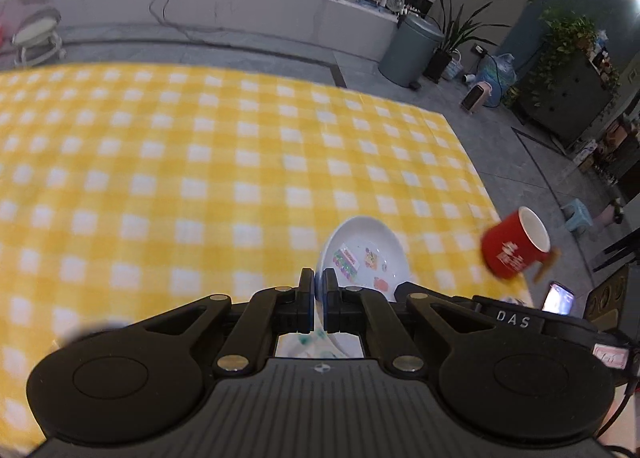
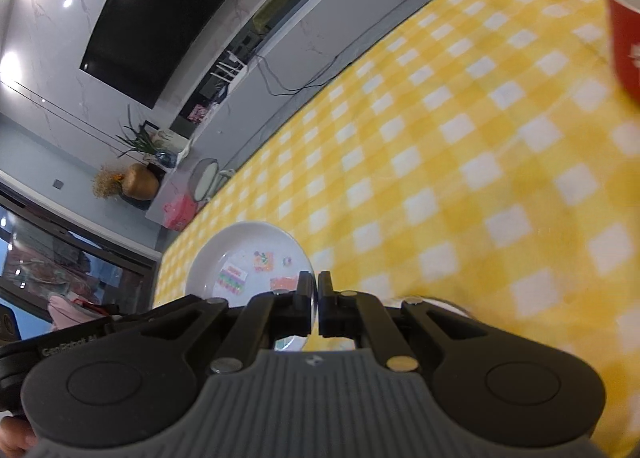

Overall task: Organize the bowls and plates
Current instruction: 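Lift the sticker plate with both grippers and carry it over the vine-pattern plate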

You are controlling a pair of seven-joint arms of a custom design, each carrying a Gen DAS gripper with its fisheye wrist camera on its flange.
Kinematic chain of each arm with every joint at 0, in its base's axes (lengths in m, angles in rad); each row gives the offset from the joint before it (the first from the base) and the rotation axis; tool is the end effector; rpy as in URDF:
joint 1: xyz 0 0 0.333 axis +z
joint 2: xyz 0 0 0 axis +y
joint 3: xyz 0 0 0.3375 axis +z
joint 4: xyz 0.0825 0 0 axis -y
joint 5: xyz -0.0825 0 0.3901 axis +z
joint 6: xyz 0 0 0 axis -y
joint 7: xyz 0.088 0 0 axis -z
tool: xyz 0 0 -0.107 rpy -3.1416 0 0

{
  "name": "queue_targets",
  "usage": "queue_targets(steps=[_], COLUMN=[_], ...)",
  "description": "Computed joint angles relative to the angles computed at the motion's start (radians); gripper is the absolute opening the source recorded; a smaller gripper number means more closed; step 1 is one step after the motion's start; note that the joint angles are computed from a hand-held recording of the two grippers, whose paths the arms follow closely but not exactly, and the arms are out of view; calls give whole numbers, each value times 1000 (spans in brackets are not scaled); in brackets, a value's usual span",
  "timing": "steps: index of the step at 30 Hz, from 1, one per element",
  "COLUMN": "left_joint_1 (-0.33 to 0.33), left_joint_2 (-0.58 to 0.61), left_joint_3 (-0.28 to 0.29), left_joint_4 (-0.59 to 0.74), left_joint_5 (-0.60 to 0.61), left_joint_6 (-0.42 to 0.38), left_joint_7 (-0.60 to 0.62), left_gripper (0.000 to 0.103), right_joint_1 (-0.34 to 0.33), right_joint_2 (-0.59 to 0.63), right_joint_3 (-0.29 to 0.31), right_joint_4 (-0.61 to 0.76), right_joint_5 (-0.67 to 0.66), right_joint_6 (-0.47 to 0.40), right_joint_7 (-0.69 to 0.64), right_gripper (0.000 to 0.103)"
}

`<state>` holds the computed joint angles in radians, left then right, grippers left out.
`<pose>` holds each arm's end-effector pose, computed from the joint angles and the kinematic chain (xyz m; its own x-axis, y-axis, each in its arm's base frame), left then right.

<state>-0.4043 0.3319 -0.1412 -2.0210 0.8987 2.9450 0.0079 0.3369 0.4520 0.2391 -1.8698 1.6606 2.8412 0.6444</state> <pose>0.5223 -0.3700 0.3559 0.0957 -0.9398 0.3280 -0.8047 -0.2670 -0.5303 0.5826 0.3011 0.3058 0.0998 -0.6851 -0.7216 -0.8983 0.2498 -0.3614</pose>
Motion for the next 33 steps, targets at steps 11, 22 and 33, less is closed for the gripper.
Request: queue_targets(steps=[11, 22, 33], left_joint_1=[-95, -71, -69], left_joint_2=[55, 75, 104], left_joint_3=[26, -44, -68], left_joint_4=[-5, -6, 10], left_joint_5=[5, -84, -164], left_joint_6=[5, -81, -120], left_joint_7=[-184, -139, -36], left_gripper=[3, 3, 4], right_joint_1=[12, 34, 82], right_joint_2=[-51, -72, -69], right_joint_3=[-34, -13, -46], right_joint_4=[-129, -187, -226], right_joint_5=[-184, -372, -707], right_joint_6=[31, 130, 193], right_joint_7=[201, 294, 532], right_gripper=[2, 2, 2])
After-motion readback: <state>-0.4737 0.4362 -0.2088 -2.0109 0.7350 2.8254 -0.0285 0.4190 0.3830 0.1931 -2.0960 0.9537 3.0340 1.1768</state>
